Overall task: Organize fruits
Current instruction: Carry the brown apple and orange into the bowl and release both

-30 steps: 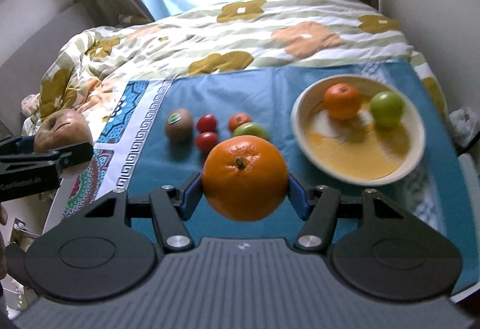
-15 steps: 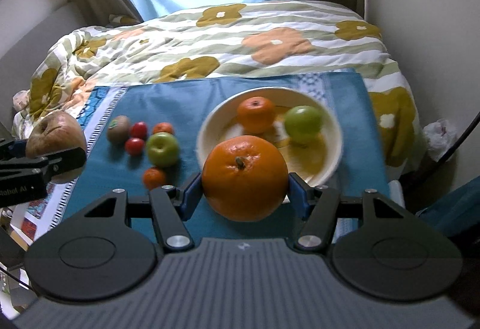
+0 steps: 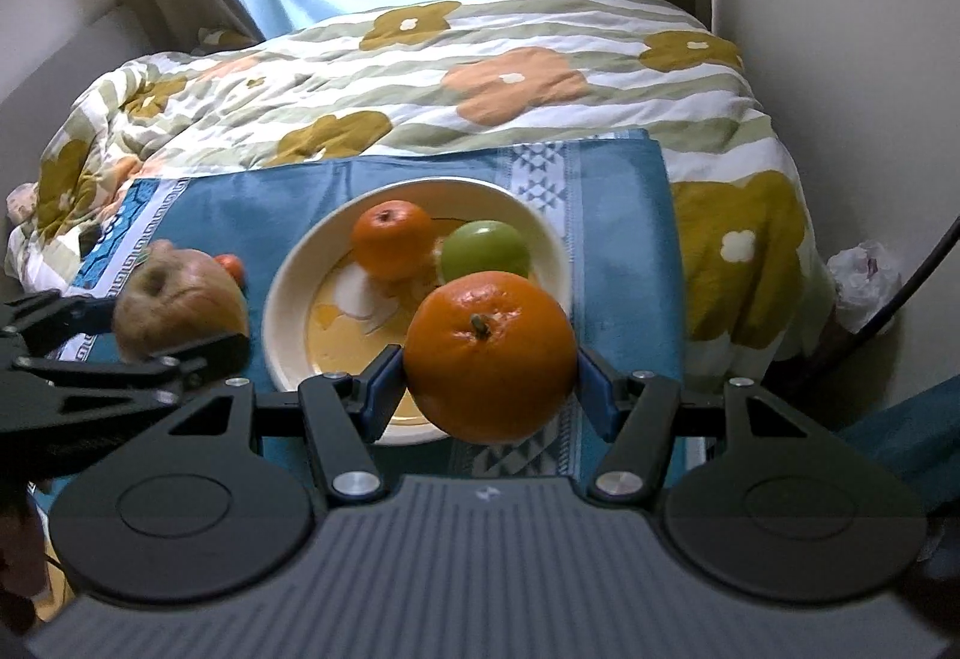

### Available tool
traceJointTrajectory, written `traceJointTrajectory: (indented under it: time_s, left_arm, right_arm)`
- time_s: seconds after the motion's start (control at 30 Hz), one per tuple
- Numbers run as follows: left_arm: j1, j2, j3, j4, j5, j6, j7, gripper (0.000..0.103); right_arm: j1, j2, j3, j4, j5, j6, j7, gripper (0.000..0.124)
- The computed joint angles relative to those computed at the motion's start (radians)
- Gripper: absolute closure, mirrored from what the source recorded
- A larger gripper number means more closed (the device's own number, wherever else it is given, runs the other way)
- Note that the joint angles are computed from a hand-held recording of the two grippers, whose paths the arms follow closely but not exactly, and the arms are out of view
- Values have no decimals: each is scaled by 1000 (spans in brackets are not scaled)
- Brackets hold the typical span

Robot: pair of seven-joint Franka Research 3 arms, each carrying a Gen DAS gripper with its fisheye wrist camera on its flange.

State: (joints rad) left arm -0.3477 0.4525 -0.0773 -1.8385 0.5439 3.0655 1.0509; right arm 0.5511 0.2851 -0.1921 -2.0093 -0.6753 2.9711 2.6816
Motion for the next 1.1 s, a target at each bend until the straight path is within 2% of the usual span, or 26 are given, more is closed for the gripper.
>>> traceJointTrajectory:
  time_s: [0.33, 0.73, 0.8, 0.83, 0.87, 1.1]
  left_arm:
    - [-14, 157, -45, 195, -27, -116, 114, 24]
    - [6, 186, -90, 248, -101, -223, 229, 22]
    - [-6, 161, -62, 209, -84, -159, 204, 13]
    - [-11, 147, -51, 193, -76, -137, 191, 4]
    - [-14, 136, -41, 180, -69, -119, 180, 3]
    - [-11, 52, -10, 86, -44, -91, 108, 3]
  right_arm:
    - [-33, 13, -12, -29, 109, 37, -96, 48]
    - [-5, 30, -52, -16, 188, 49, -165, 48]
    - [-2, 35, -54, -9, 199, 54, -177, 48]
    - [-3, 39, -53, -4, 209, 53, -186, 48]
    - [-2, 41, -52, -1, 218, 53, -194, 48]
    - [9, 54, -48, 20, 274, 58, -251, 48]
